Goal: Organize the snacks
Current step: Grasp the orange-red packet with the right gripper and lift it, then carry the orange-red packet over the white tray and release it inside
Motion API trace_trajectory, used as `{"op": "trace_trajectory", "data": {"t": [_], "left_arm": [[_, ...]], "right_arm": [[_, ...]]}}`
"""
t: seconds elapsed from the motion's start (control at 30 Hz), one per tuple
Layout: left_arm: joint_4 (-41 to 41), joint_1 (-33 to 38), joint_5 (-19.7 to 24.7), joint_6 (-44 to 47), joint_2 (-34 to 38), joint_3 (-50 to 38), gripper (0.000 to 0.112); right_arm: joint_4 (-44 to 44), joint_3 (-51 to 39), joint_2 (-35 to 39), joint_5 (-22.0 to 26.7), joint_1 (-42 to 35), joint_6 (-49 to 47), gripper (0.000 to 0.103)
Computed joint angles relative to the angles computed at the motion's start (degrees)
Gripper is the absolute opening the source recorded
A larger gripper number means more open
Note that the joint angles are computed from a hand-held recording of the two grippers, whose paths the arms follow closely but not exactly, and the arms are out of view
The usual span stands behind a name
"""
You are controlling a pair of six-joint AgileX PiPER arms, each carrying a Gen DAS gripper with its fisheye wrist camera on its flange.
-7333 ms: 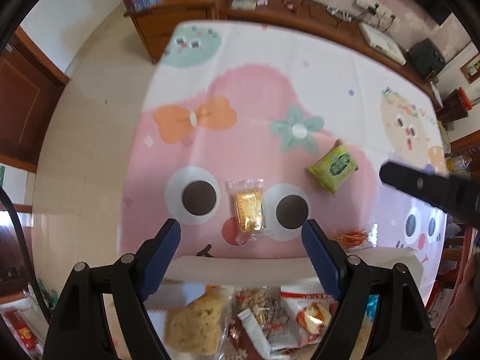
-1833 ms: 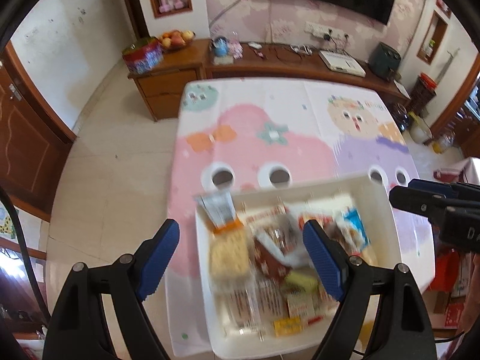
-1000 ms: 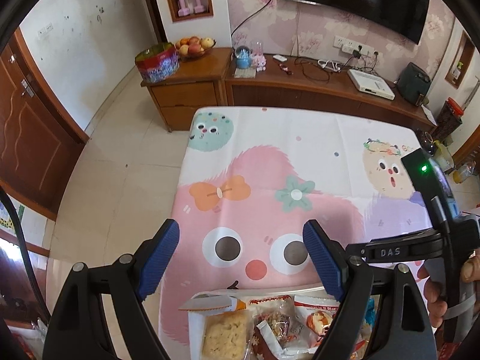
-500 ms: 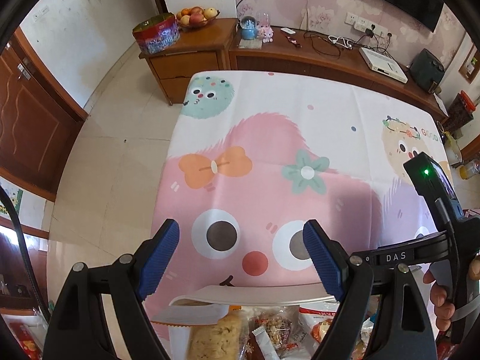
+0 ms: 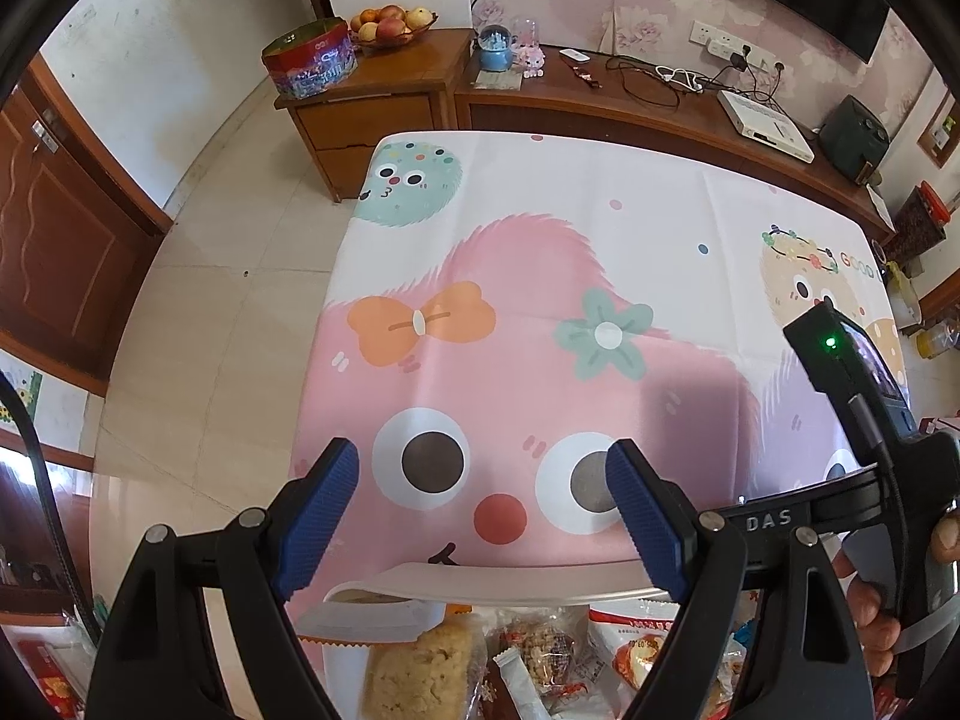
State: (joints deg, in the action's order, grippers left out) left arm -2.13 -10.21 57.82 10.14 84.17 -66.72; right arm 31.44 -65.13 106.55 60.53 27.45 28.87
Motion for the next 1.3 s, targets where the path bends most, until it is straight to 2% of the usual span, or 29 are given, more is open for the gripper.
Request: {"op": "trace_trajectory", "data": {"t": [0.07, 0.17, 0.23, 0.3, 0.47, 0.63, 0.77, 1.0, 1.13, 1.2, 1.3], "left_arm": [[-0.4, 0.3, 0.2, 0.3, 0.1, -0.2, 0.084], [-0.6, 0.3, 0.2, 0.5, -0.1, -0.1, 0.084], [-0.9, 0.8, 0.2, 1.1, -0.1, -0.1, 0.084], [-1.2, 1.1, 0.2, 1.4, -0.1, 0.0, 0.084], [-2.1, 2.7, 0.4, 2.4, -0.3, 0.1, 0.084], [-2.6, 4.5, 0.9, 3.4, -0.5, 0.4, 0.084], [-3.1, 5.6, 1.1, 4.6, -0.7, 0.9, 0.084], [-4.1, 7.2, 2.3, 7.4, -2.9, 2.2, 0.084], [-4.8, 8.4, 3.6, 9.6, -4.9, 2.7, 0.084], [-5.4, 9.4, 4.7, 11.0, -6.2, 2.8, 0.084], [-6.6, 11.2, 6.6, 13.7, -8.7, 2.8, 0.084]], "right_arm": [[-1.5, -1.6, 1.2, 0.4, 1.6, 2.1, 0.073], [-5.7, -7.1, 4.4, 3.4, 4.9, 5.7, 0.078], [-8.6, -10.0, 6.0, 5.2, 6.9, 7.9, 0.079], [-10.3, -10.6, 6.2, 5.1, 8.0, 10.5, 0.079], [-12.3, -10.7, 5.5, 4.3, 8.8, 11.6, 0.067], [-11.1, -8.0, 3.8, 1.4, 8.3, 10.9, 0.064], [-9.6, -5.3, 1.7, -1.4, 7.6, 10.7, 0.058], [-12.7, -2.9, -3.4, -4.0, 8.3, 14.8, 0.057], [-18.9, -4.4, -7.4, -4.0, 10.6, 21.5, 0.057], [-22.3, -0.3, -14.4, -3.5, 12.4, 26.4, 0.057], [-27.6, -4.1, -17.7, 0.8, 14.9, 32.1, 0.057]]}}
